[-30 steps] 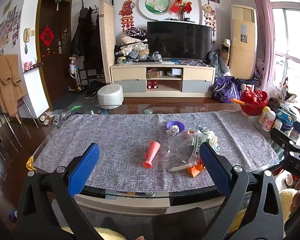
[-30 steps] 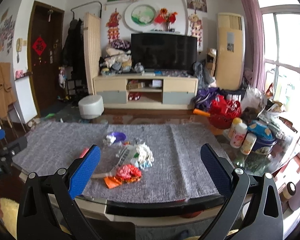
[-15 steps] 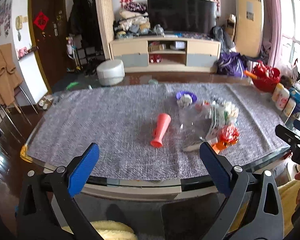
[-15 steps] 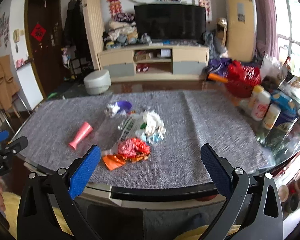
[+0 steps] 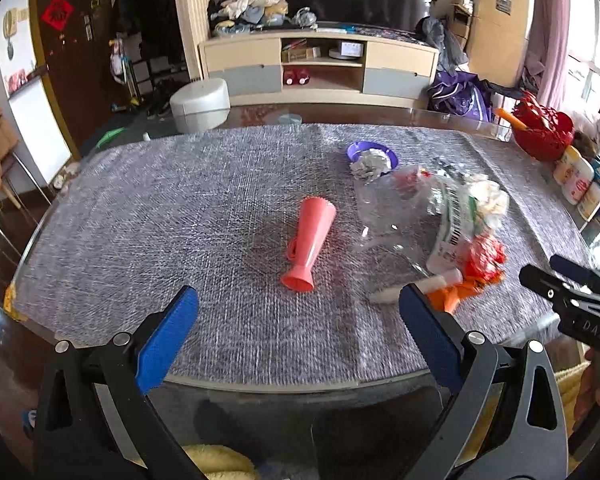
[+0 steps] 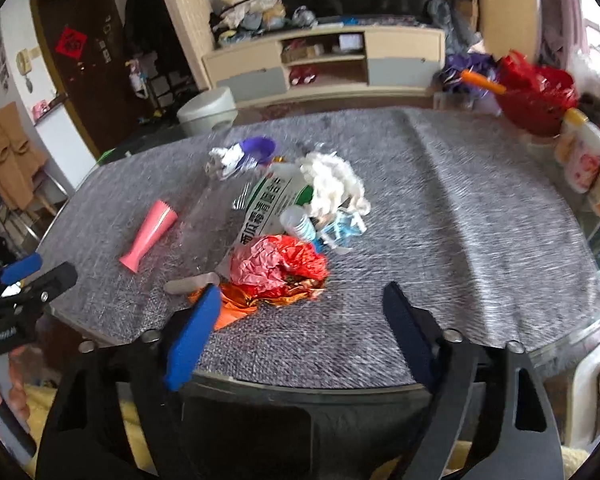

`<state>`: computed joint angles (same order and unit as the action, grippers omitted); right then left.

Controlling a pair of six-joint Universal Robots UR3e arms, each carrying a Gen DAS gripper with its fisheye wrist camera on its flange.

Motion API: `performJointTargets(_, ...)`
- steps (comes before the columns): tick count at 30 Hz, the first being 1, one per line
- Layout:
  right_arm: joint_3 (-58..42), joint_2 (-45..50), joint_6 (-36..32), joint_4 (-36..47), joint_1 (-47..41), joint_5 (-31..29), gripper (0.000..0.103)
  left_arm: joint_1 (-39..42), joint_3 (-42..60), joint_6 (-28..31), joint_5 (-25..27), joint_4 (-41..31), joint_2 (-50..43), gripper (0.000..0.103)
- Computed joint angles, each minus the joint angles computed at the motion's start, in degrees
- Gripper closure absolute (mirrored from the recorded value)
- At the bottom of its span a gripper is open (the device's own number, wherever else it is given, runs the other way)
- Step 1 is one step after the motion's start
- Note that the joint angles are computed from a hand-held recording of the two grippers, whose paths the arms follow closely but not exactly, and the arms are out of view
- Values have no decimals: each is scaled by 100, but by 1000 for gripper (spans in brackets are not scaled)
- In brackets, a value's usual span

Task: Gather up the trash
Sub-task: 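Grasp the pink cup with the left tool while the right tool grasps the red foil wrapper, then lower the pink cup and red wrapper into the bin below the table and release both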

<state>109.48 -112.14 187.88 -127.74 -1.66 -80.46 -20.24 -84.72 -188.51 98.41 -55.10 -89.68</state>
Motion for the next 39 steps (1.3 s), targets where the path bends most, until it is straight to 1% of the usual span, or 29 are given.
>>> performJointTargets(2, 14, 149, -39, -37, -67, 118, 34, 90, 136, 79, -88, 16, -248, 9)
performJointTargets(3, 27, 203, -51, -65, -79, 147, 35, 130, 194, 145, -142, 8, -365, 9)
performJointTargets(5, 53, 310, -85, -84, -139, 299, 37, 195, 272, 252, -236, 22, -554, 15)
performJointTargets(6, 65, 325, -104, -74, -188, 381, 38, 211, 322, 285, -272, 8, -650, 16)
performJointTargets(8, 58, 398, -107, -93, -237, 539, 38, 265, 424, 358, -403, -13, -860, 24)
performJointTargets(11, -72, 623, -127, -132, -162, 498, 38, 358, 540, 402, -632, -42, -1090, 31)
performJointTargets(16, -197, 934, -118, -220, -159, 499, 37, 477, 742, 424, -836, -102, -1413, 34)
performJointTargets(21, -312, 1141, -128, -339, -136, 550, 37, 650, 841, 442, -1107, -99, -1640, 42)
performJointTargets(23, -338, 1245, -142, -398, -137, 589, 38, 691, 873, 466, -1180, -110, -1713, 49)
performJointTargets(25, -309, 1277, -172, -431, -186, 720, 38, 667, 904, 475, -1172, -69, -1789, 53)
performJointTargets(27, -277, 1252, -235, -422, -220, 836, 47, 628, 948, 523, -1045, -44, -1840, 61)
performJointTargets(28, -283, 1239, -251, -410, -218, 849, 50, 616, 950, 521, -986, -47, -1837, 70)
performJointTargets(29, -293, 1229, -262, -417, -188, 806, 51, 627, 940, 520, -981, -55, -1821, 75)
performJointTargets(31, -307, 1159, -319, -372, -187, 792, 53, 662, 909, 514, -1052, -87, -1777, 75)
performJointTargets(39, -287, 734, -366, -201, -260, 683, 54, 514, 602, 469, -911, 102, -1393, 77)
